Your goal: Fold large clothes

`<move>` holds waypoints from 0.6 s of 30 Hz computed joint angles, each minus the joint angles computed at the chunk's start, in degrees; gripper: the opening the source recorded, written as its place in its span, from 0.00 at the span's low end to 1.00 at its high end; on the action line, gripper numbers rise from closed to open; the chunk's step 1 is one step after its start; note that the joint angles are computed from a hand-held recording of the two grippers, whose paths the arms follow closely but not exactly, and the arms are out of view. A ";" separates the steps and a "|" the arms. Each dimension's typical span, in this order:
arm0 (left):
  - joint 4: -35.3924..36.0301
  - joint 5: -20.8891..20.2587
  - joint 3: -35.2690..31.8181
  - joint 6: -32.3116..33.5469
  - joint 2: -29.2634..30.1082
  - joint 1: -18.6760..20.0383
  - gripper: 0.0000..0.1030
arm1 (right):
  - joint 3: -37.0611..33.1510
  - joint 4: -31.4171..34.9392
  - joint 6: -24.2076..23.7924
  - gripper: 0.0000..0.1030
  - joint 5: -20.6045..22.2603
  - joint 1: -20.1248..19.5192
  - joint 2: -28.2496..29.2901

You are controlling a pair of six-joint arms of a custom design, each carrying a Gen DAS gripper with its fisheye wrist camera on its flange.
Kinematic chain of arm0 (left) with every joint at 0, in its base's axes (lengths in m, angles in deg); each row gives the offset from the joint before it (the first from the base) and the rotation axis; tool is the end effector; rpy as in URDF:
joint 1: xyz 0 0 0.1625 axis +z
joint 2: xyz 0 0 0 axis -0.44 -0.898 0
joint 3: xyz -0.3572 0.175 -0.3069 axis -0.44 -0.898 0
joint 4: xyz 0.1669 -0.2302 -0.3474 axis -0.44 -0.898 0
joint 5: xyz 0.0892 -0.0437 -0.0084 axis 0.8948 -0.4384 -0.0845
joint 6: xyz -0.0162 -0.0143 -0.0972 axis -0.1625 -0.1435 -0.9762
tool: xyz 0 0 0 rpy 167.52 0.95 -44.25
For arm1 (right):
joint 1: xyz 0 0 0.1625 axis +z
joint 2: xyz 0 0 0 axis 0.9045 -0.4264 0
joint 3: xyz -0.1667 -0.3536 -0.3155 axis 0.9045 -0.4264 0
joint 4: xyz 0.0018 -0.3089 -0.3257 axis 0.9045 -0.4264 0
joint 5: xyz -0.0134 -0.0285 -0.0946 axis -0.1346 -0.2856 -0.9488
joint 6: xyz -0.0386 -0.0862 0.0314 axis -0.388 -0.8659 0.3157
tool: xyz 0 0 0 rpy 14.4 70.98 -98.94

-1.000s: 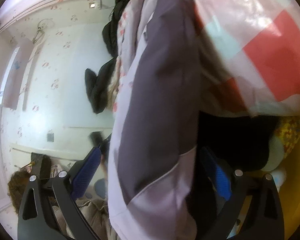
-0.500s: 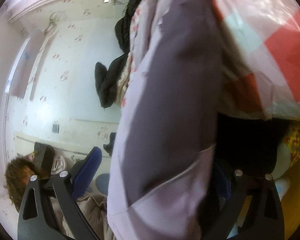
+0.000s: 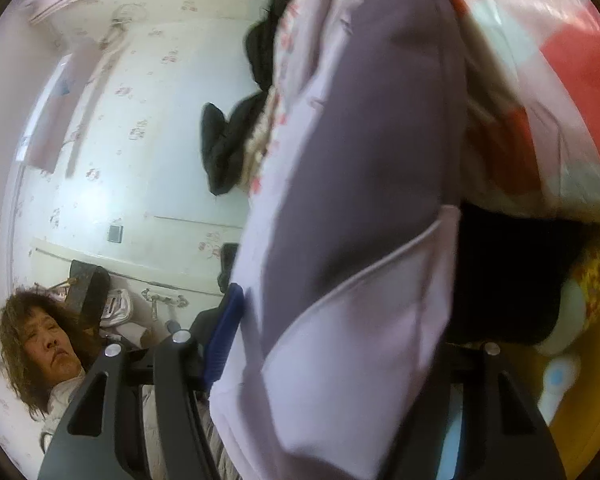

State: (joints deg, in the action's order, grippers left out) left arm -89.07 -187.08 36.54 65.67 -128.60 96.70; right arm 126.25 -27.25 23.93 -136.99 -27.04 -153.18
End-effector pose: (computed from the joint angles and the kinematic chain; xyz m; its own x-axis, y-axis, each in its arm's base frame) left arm -0.0561 -0.4646 0.3428 -0.9115 0.2497 0.3268 0.2396 0.9682 -0.0716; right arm -0.0853 -0.3187 0.3558 -0.8036 -0.1633 -0.5723 0.1089 0.9051 -0.4111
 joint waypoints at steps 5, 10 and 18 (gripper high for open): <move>-1.75 3.75 -0.27 -4.89 -1.29 -3.34 0.32 | 1.20 2.17 -4.64 0.45 6.56 1.55 -4.17; -6.89 5.02 0.30 -6.70 -4.01 -6.87 0.16 | 1.87 4.92 -7.69 0.40 11.63 2.07 -6.67; -4.96 3.80 0.28 -5.40 -8.91 -10.10 0.13 | 0.63 20.90 -19.64 0.38 12.33 -0.06 -13.04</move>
